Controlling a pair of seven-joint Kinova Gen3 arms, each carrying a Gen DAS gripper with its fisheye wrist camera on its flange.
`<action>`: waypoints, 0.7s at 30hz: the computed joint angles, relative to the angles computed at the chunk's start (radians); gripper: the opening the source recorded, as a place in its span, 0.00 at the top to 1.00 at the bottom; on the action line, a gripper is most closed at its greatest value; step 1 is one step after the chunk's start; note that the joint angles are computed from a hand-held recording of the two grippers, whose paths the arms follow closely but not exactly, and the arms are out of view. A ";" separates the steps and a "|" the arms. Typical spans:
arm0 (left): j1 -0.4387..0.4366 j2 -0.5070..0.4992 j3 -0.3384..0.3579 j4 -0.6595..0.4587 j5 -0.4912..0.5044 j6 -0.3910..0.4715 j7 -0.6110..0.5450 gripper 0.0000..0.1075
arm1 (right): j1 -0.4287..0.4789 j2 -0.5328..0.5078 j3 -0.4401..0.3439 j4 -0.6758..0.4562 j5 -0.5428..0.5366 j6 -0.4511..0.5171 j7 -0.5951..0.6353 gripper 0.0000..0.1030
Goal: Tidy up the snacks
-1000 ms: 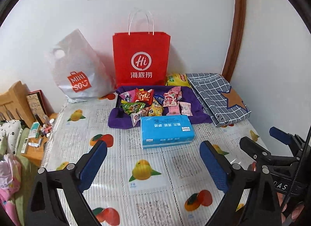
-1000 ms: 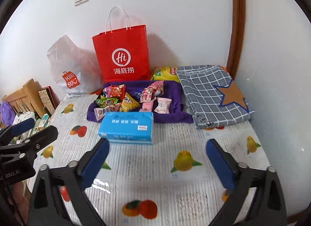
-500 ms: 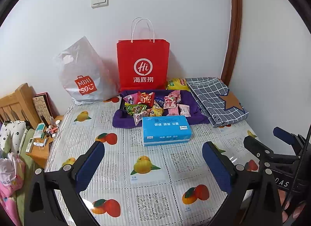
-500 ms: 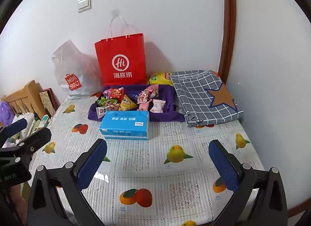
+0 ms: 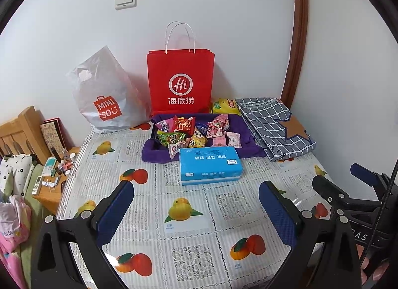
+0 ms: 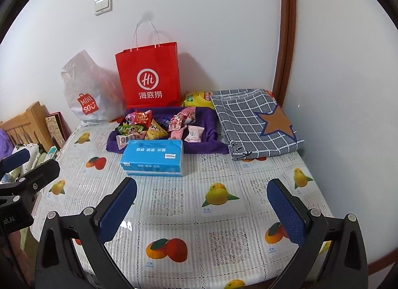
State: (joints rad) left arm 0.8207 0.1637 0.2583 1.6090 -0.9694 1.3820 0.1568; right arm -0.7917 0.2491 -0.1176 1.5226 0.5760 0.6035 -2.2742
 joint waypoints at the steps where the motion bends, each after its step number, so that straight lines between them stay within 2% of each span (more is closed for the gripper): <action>1: 0.000 -0.001 0.000 0.001 0.000 -0.001 -0.001 0.06 | 0.000 0.000 -0.001 0.000 0.000 0.000 0.001 0.00; 21: 0.003 -0.003 0.002 -0.003 0.005 0.009 0.001 0.06 | -0.002 -0.005 -0.003 -0.003 0.004 -0.001 0.001 0.00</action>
State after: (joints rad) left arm 0.8234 0.1609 0.2608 1.6060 -0.9643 1.3909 0.1583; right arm -0.7938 0.2441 -0.1211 1.5196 0.5799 0.6025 -2.2732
